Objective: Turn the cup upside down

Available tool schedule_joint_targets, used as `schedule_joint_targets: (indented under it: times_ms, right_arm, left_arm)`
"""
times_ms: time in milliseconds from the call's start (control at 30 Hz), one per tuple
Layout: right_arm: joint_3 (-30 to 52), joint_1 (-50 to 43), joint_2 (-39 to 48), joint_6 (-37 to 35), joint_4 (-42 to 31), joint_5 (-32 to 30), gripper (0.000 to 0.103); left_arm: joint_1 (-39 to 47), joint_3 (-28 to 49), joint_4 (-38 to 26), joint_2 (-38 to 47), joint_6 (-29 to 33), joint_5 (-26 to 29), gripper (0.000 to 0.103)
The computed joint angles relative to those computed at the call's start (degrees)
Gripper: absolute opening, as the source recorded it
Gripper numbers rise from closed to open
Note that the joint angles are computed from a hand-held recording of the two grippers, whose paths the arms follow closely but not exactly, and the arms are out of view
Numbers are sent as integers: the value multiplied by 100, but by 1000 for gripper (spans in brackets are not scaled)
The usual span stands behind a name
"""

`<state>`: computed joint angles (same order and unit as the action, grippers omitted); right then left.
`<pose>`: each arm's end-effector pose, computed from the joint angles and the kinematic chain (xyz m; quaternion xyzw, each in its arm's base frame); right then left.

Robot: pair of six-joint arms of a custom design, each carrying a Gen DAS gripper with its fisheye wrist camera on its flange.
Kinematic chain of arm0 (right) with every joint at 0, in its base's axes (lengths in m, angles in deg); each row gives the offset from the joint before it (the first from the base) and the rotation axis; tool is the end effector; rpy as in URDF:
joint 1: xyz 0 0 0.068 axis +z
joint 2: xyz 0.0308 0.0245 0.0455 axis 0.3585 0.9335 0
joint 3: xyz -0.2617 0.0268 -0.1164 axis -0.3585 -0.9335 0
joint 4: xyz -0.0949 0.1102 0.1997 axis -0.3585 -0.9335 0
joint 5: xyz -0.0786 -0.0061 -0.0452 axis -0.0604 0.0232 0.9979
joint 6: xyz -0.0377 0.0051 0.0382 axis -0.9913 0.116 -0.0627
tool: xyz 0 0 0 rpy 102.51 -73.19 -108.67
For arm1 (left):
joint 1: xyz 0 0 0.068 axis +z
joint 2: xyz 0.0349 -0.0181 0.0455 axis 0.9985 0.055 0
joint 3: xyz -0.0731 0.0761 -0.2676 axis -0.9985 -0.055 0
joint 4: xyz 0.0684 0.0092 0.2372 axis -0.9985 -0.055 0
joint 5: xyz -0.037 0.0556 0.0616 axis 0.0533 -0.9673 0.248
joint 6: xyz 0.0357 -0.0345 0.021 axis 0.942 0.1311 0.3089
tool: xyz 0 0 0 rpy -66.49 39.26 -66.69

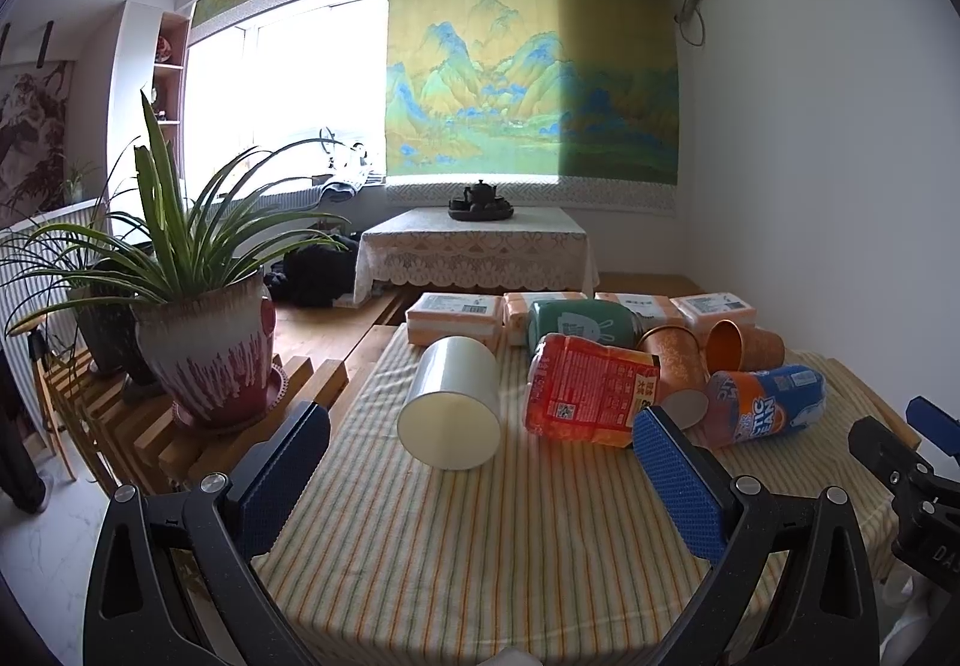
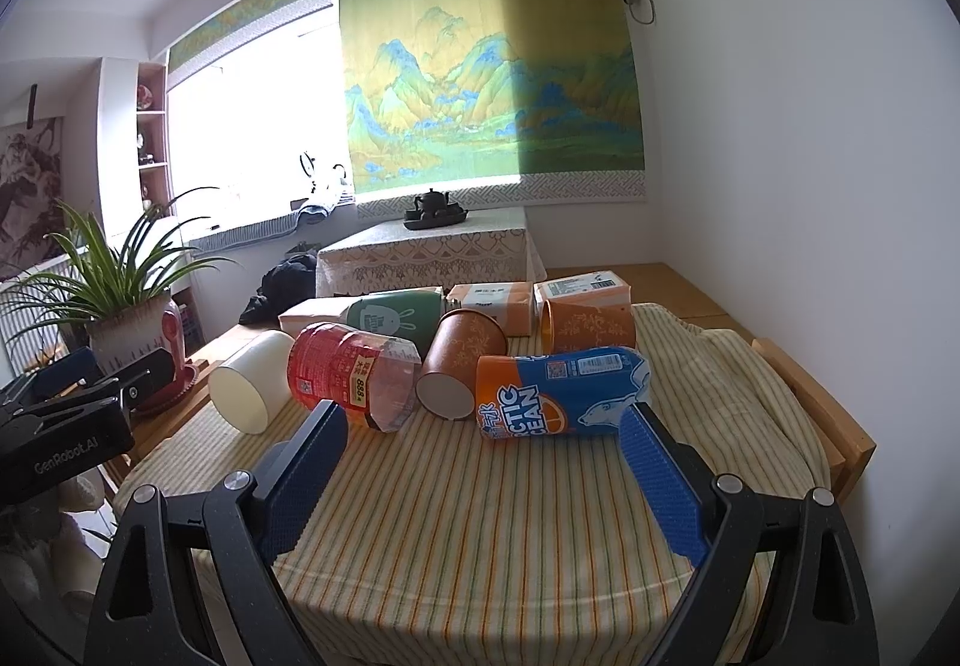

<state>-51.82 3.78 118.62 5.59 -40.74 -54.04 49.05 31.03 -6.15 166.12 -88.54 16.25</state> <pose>0.2826 -0.0637 0.1698 -0.1379 0.8114 0.1591 0.5453 0.2393 -0.1486 0.1717 -0.1646 0.8027 0.1143 0.5617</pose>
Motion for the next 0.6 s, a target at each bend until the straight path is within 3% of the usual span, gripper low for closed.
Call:
schedule_joint_targets:
  times_ms: [267,600]
  right_arm:
    - [214,-22,87,-78,-307,-46,90]
    - [568,-143,304,-188,-718,-189,90]
  left_arm:
    - [414,121,-208,60,85,581,102]
    - [980,921,-972,294,292,1509,102]
